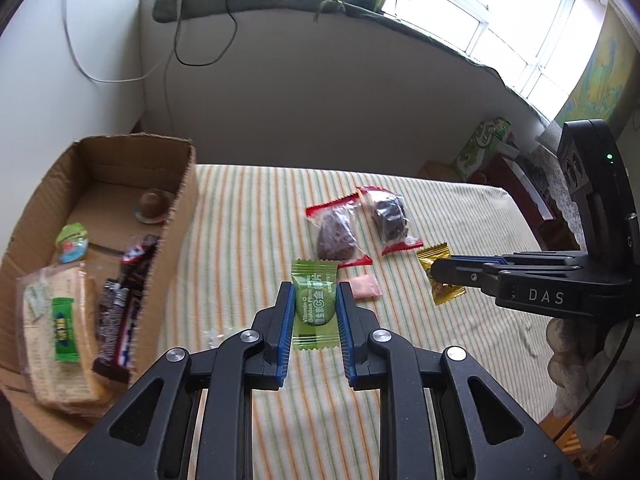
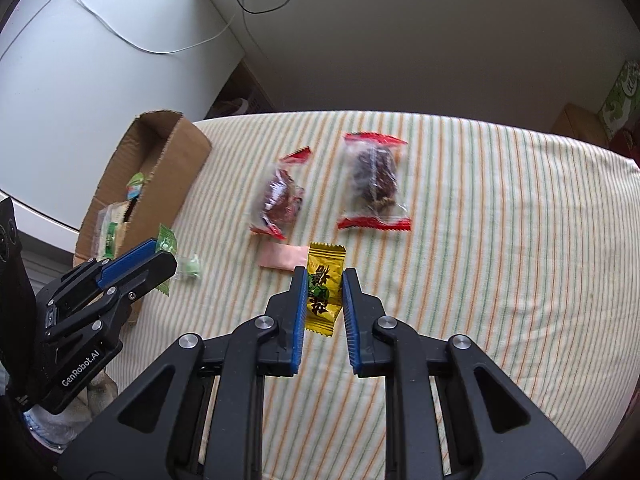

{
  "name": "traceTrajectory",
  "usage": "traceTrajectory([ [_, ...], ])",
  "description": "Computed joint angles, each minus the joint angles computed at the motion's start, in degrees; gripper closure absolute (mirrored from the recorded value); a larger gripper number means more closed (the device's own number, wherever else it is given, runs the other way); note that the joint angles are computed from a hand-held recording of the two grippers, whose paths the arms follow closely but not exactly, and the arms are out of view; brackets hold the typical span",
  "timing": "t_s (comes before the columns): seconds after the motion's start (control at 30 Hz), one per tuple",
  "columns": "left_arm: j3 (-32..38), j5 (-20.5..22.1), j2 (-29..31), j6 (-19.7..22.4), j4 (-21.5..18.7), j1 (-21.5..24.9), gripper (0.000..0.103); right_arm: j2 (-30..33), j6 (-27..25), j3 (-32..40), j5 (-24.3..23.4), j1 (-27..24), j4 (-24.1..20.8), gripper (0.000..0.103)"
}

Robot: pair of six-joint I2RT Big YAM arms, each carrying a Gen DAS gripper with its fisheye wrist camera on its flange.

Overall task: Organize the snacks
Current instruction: 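Carry the light-green and yellow candies with both tools over the box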

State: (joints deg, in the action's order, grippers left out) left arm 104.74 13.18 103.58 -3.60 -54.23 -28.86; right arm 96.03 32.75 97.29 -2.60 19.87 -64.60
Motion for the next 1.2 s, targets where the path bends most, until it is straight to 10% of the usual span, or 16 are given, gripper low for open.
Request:
traceTrajectory([
  [0.73, -2.6, -2.1, -4.6, -3.2, 3.6, 6.5, 0.084, 12.6, -6.3, 23.4, 0.4, 4.5, -5.7, 0.085],
  [1.2, -2.7, -3.7, -4.6, -4.6, 3.9, 11.0, 0.084, 29.9, -10.9, 52.8, 0.1, 7.5, -17.1, 0.085],
])
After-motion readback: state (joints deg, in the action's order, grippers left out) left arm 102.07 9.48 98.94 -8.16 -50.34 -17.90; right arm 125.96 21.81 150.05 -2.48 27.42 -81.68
